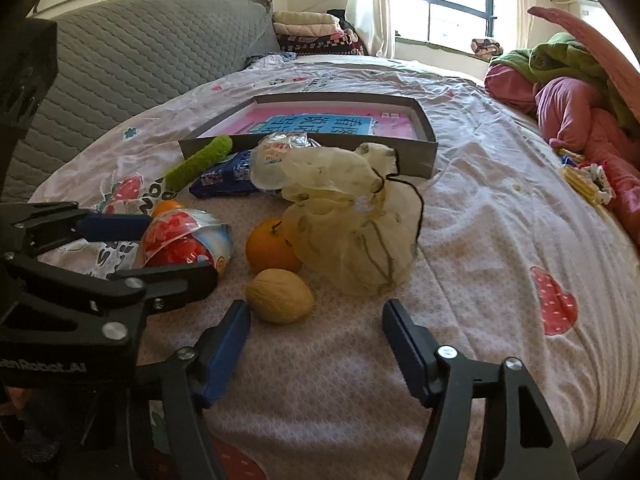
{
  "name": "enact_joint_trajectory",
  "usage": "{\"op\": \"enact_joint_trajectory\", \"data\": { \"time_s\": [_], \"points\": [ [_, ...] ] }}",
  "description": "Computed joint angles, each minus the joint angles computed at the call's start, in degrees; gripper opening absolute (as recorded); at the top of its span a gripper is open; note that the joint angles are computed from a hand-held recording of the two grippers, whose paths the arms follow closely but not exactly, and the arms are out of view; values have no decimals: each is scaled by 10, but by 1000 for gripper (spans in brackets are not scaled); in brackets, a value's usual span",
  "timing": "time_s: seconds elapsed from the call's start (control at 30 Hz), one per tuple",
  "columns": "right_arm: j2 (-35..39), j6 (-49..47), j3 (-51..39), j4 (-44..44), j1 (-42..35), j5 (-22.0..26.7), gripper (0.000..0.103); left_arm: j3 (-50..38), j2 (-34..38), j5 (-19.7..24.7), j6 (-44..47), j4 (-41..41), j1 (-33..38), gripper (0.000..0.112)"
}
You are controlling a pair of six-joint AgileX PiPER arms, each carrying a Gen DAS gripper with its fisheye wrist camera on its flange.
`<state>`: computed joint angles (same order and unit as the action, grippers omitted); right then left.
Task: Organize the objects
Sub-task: 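Close left gripper on red wrapped package while right gripper closes on walnut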
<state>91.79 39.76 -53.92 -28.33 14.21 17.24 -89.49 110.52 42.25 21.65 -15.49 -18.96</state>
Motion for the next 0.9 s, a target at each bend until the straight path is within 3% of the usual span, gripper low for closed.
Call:
{"op": "enact_joint_trajectory", "data": {
  "time_s": [0.33,0.6,0.9],
  "points": [
    [20,-59,-7,52,-10,-27,52,-18,18,19,17,-9,-5,68],
    [18,-163,-1,142,-17,-49,34,-30,29,29,12,-7,-6,54],
    [-6,-284,22,264,-31,-59,34,-14,20,20,33,-30,0,54]
  ]
}}
